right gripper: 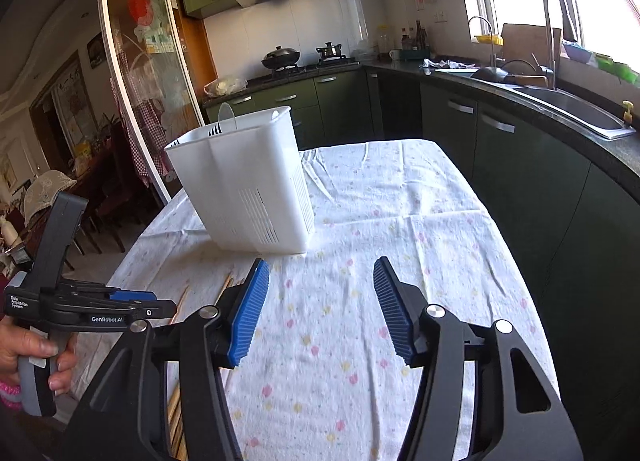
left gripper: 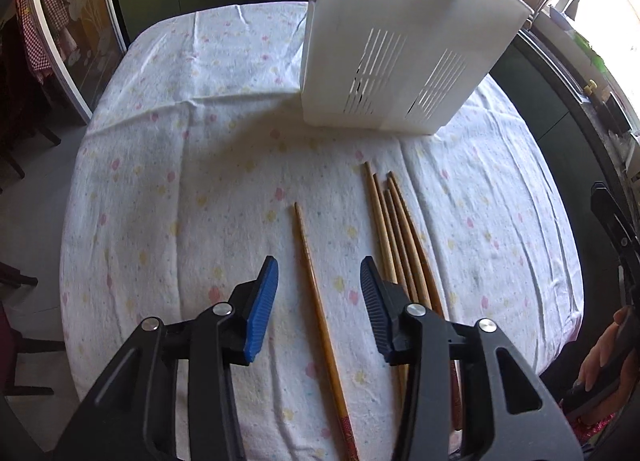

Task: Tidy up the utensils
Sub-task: 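Lower the left gripper onto a single wooden chopstick and close on it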

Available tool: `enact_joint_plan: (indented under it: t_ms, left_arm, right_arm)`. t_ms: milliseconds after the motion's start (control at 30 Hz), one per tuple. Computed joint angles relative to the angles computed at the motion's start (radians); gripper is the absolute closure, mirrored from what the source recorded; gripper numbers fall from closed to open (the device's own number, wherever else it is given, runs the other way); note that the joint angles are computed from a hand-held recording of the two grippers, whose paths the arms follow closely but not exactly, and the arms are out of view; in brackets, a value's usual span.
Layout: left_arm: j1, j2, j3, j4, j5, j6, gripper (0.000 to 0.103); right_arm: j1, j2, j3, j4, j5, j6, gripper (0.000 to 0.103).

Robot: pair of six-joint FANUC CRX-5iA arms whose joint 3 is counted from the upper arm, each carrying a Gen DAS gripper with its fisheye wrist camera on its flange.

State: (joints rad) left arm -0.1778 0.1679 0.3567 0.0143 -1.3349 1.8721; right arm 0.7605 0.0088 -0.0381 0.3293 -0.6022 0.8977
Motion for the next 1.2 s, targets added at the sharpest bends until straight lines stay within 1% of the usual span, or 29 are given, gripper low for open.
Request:
enact_joint_plan:
  t_ms: [133, 200, 233, 300, 433, 467, 500, 567, 600, 633, 700, 800, 833, 900, 1100, 1200]
  left_arm:
    - [-0.001, 0.024, 0.013, -0.004, -0.057, 0.014, 0.072]
    - [-0.015, 0.025, 0.024, -0.029, -0.071, 0.016, 0.074]
    - [-0.016, 0.026, 0.024, -0.023, -0.076, 0.012, 0.074]
    - [-0.024, 0.030, 0.034, -0.029, -0.089, 0.011, 0.075]
    - [-0.040, 0.035, 0.047, -0.040, -0.115, -0.011, 0.079]
    - [-0.046, 0.038, 0.052, -0.043, -0.123, -0.018, 0.081]
    - [-0.050, 0.038, 0.055, -0.048, -0.130, -0.028, 0.086]
    - [-0.055, 0.037, 0.058, -0.062, -0.143, -0.050, 0.093]
    - [-0.051, 0.033, 0.052, -0.056, -0.143, -0.063, 0.094]
    - [-0.046, 0.031, 0.050, -0.052, -0.145, -0.072, 0.094]
    - [-0.025, 0.022, 0.032, -0.032, -0.139, -0.074, 0.095]
    - [-0.003, 0.006, 0.003, -0.007, -0.110, -0.075, 0.095]
    - [0.001, 0.002, -0.006, -0.002, -0.099, -0.073, 0.095]
    - [0.005, -0.005, -0.018, 0.005, -0.080, -0.070, 0.095]
    - [0.016, -0.017, -0.048, 0.025, -0.035, -0.084, 0.095]
    - [0.025, -0.025, -0.066, 0.043, -0.018, -0.100, 0.095]
  right_arm:
    - [-0.012, 0.016, 0.066, -0.100, -0.048, 0.087, 0.048]
    - [-0.007, 0.031, 0.101, -0.113, -0.078, 0.107, 0.048]
    - [-0.007, 0.036, 0.113, -0.124, -0.090, 0.122, 0.048]
    - [-0.012, 0.062, 0.168, -0.173, -0.133, 0.167, 0.048]
    - [-0.026, 0.131, 0.295, -0.295, -0.254, 0.279, 0.048]
    - [-0.026, 0.153, 0.329, -0.315, -0.291, 0.304, 0.048]
    - [-0.024, 0.176, 0.364, -0.329, -0.328, 0.325, 0.048]
    - [-0.021, 0.227, 0.439, -0.361, -0.405, 0.373, 0.052]
    - [-0.024, 0.254, 0.481, -0.389, -0.446, 0.400, 0.057]
    - [-0.028, 0.281, 0.524, -0.422, -0.488, 0.424, 0.060]
    - [-0.030, 0.330, 0.598, -0.466, -0.561, 0.456, 0.061]
    - [-0.012, 0.394, 0.676, -0.454, -0.643, 0.462, 0.062]
    - [-0.007, 0.412, 0.698, -0.452, -0.665, 0.461, 0.063]
    - [0.006, 0.437, 0.720, -0.426, -0.690, 0.450, 0.064]
    - [0.052, 0.464, 0.718, -0.319, -0.693, 0.413, 0.064]
    - [0.073, 0.448, 0.671, -0.260, -0.672, 0.392, 0.064]
